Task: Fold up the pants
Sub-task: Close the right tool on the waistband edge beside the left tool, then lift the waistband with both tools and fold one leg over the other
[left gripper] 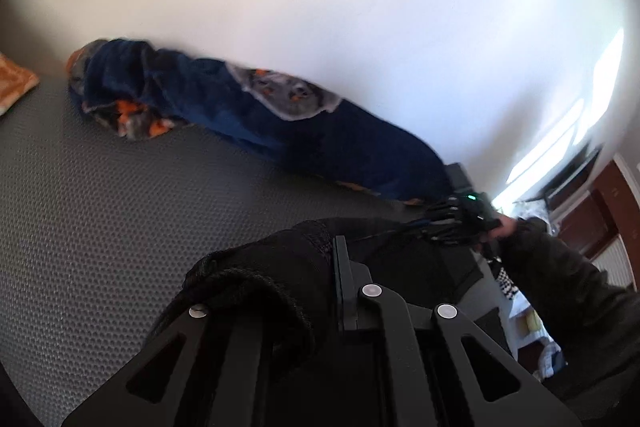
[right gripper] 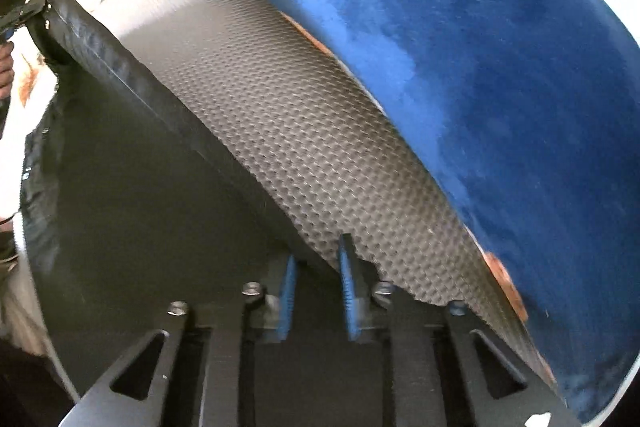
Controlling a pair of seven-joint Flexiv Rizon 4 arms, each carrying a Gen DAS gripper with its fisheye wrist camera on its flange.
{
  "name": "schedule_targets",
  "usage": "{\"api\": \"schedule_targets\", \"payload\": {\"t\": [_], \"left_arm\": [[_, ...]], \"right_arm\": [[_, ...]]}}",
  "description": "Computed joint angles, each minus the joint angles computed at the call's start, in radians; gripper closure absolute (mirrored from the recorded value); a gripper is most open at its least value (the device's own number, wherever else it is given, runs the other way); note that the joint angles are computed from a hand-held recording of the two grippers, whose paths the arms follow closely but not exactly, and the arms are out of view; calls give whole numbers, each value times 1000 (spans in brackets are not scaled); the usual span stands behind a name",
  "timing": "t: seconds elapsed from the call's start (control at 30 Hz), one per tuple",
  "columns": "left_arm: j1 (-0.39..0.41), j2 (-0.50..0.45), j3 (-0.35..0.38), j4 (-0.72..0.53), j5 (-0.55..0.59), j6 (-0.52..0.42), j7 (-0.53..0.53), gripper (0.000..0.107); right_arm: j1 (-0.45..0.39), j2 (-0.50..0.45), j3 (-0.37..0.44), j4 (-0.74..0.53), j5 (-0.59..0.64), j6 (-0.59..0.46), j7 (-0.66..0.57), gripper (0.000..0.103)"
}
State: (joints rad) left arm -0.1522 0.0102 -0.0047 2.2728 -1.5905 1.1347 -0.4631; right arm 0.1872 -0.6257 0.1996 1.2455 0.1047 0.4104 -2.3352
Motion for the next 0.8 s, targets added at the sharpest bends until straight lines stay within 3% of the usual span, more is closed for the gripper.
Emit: {"api": "schedule_targets", "payload": {"t": [0.2,0.4,0.53,0.8], "left_arm": [[-6,12,-2,22,103,74,-120,98],[-39,120,13,98,202,98,-162,98],[-66,226,32,184,269,95,-192,98],[-114,457,100,390,480,22,-311,96]], "right_arm": [[21,182,-13,319,-30,367,107,96],[25,386,-13,583,-91,572,228,97],[11,517,-1,704,-78,612,250,97],[28,791,-23,929,80,535,198,98]]}}
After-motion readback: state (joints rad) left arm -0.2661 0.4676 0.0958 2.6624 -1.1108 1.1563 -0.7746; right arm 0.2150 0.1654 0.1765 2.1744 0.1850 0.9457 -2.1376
